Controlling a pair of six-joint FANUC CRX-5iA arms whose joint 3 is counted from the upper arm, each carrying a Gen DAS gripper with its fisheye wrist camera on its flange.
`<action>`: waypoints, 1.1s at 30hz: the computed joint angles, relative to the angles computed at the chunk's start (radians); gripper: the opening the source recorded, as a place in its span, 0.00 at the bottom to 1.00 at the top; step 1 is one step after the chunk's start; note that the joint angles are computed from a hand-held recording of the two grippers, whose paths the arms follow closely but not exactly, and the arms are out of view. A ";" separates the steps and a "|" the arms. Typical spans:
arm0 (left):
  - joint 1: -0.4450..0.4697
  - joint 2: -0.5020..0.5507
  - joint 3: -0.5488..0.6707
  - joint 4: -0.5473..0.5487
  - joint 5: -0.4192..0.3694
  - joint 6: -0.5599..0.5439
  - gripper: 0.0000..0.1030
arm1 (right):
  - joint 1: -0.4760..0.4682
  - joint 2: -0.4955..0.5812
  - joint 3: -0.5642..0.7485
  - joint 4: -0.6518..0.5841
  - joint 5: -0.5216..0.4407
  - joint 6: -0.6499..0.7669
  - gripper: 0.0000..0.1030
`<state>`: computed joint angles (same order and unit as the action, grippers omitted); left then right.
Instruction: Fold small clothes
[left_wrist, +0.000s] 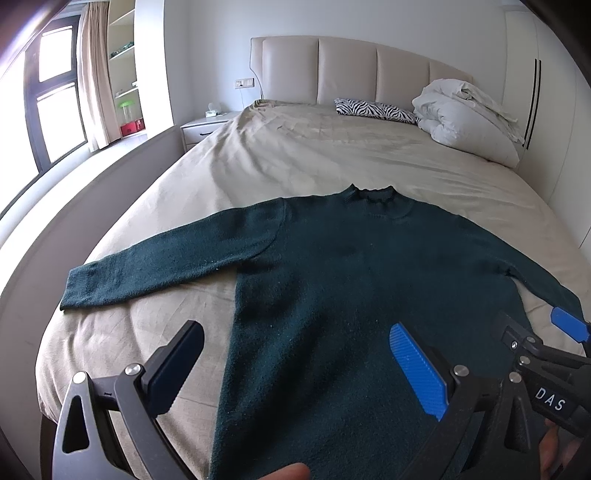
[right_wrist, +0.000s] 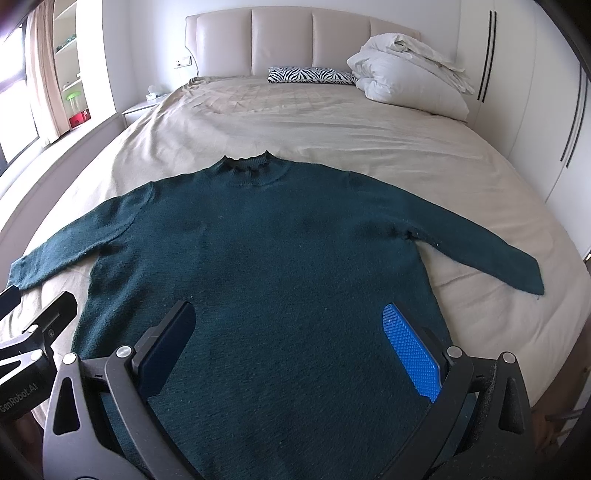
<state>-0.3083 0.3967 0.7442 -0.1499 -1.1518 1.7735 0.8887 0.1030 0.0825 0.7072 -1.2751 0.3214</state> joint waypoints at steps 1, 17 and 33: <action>-0.001 0.003 0.003 -0.002 -0.002 0.002 1.00 | -0.003 -0.001 -0.002 -0.002 0.002 0.001 1.00; 0.075 0.095 0.001 0.251 -0.010 -0.009 1.00 | -0.533 -0.462 -0.544 -0.181 0.571 -0.457 1.00; 0.063 0.351 0.294 0.442 -0.107 -0.018 0.99 | -1.086 -0.349 -0.540 -0.672 0.899 -0.107 0.35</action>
